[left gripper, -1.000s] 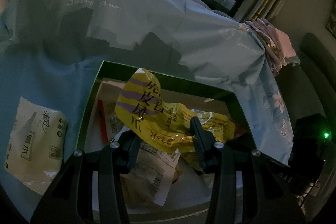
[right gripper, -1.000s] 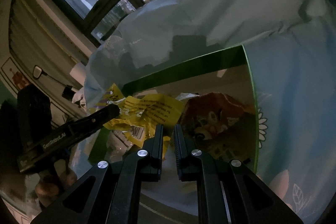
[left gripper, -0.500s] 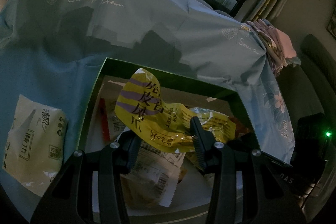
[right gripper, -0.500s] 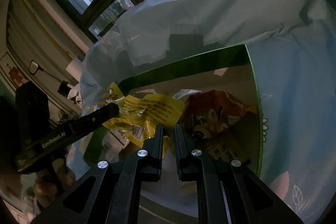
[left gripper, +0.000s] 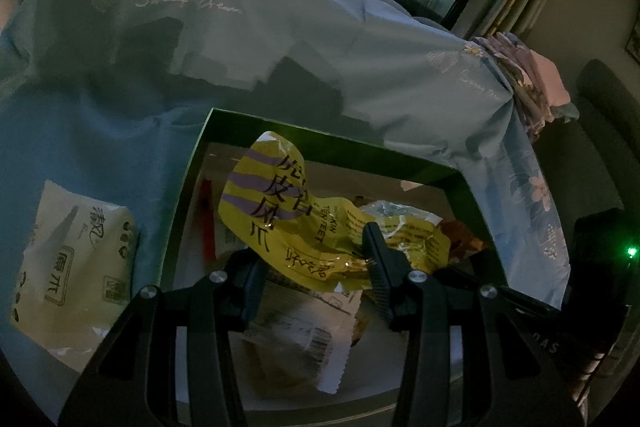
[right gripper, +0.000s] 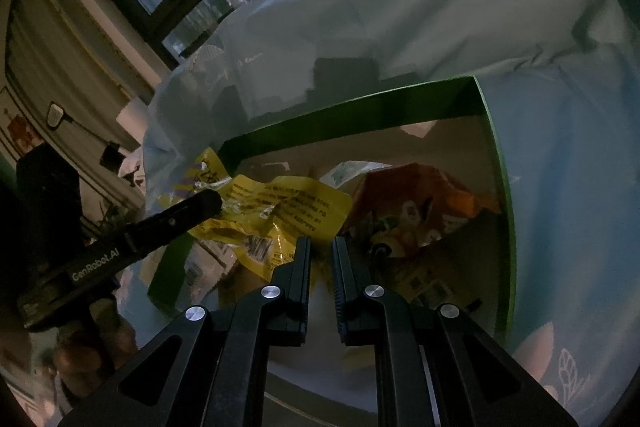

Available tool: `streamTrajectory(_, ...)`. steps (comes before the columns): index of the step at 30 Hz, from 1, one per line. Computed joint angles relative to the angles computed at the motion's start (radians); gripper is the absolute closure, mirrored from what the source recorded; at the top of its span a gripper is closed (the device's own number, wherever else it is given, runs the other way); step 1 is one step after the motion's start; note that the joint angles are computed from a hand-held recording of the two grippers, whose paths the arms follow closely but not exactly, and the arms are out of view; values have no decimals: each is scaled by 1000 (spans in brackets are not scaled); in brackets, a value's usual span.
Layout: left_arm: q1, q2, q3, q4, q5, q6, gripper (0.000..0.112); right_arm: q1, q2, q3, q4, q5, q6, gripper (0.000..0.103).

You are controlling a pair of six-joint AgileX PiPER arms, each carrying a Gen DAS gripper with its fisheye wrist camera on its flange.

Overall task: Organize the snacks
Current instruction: 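Lift the yellow packet with the right gripper and lower it into the box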

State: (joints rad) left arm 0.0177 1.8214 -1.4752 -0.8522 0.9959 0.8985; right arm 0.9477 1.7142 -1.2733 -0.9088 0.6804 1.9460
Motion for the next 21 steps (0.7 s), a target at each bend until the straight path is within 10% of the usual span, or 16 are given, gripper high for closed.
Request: streamTrajectory(21, -9, -20, 30, 13, -35, -6, 65, 2, 26, -60, 75, 54, -98, 90)
